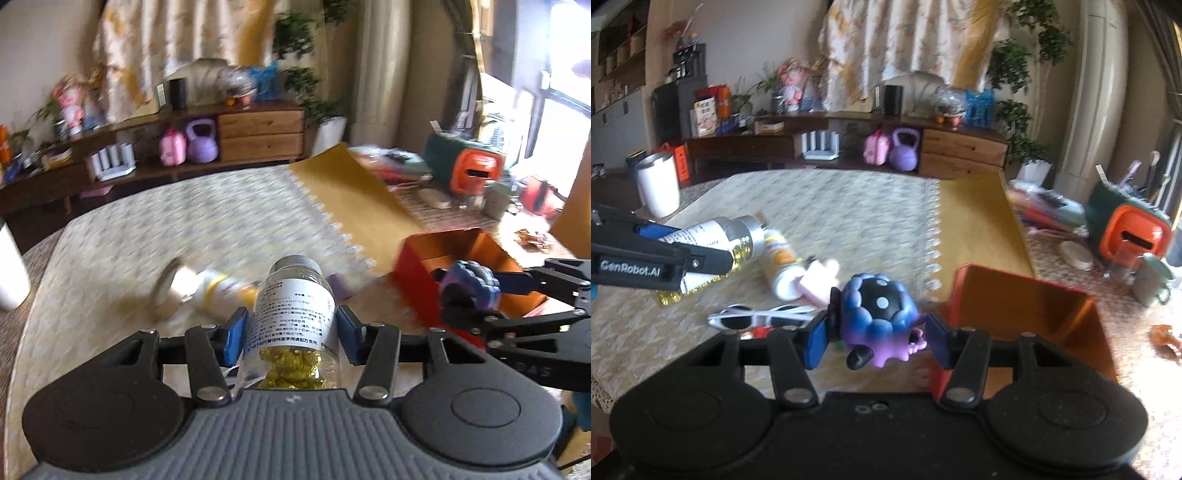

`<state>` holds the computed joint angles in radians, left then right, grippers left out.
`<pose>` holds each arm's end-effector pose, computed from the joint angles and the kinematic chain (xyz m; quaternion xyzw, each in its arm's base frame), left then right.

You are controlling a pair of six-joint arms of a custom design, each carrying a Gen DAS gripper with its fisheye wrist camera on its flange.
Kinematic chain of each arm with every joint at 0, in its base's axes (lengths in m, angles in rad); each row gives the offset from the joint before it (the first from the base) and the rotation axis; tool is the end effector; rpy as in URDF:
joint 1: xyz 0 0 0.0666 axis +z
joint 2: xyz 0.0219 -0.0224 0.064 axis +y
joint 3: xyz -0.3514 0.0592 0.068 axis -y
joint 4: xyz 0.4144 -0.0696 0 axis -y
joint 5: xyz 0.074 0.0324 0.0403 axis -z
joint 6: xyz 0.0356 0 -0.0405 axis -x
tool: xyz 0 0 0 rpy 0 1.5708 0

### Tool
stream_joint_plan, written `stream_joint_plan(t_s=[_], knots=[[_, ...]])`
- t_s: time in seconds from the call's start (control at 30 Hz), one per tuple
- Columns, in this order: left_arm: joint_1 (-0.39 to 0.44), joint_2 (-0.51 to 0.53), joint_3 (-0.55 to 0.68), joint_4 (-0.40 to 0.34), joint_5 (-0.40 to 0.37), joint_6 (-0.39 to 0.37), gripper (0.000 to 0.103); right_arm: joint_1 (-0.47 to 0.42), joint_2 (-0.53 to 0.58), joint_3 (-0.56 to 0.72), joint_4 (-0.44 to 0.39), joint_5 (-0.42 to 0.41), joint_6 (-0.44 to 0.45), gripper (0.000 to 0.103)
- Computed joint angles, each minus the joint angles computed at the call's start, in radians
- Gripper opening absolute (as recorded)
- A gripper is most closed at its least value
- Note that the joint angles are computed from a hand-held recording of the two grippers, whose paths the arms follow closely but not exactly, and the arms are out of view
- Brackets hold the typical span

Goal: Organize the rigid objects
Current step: 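Carry the capsule bottle with the left gripper while the right gripper carries the toy into the red tin box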

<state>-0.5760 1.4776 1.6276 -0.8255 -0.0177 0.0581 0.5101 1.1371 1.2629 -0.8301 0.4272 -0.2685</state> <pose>0.4631 -0.3005 0.4800 0.2271 0.8724 -0.1274 0.4137 0.3809 0.1958 0.4610 -0.0185 0.8912 -0.0223 0.4526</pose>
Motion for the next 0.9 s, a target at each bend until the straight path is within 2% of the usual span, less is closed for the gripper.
stream_joint_plan(t_s=[0.23, 0.53, 0.77, 0.9], knots=[[-0.086, 0.082, 0.120, -0.018, 0.006, -0.021, 0.050, -0.066, -0.067, -0.043, -0.023, 0.022, -0.012, 0.054], [-0.173, 0.243, 0.316, -0.068, 0.021, -0.057, 0.050, -0.182, -0.124, -0.098, -0.057, 0.000, -0.026, 0.054], [-0.210, 0.427, 0.548, -0.161, 0.063, -0.071, 0.050, -0.245, -0.137, -0.125, -0.059, -0.026, -0.003, 0.054], [-0.221, 0.549, 0.711, -0.254, 0.067, -0.078, 0.050, -0.268, -0.123, -0.124, -0.055, -0.050, 0.012, 0.054]])
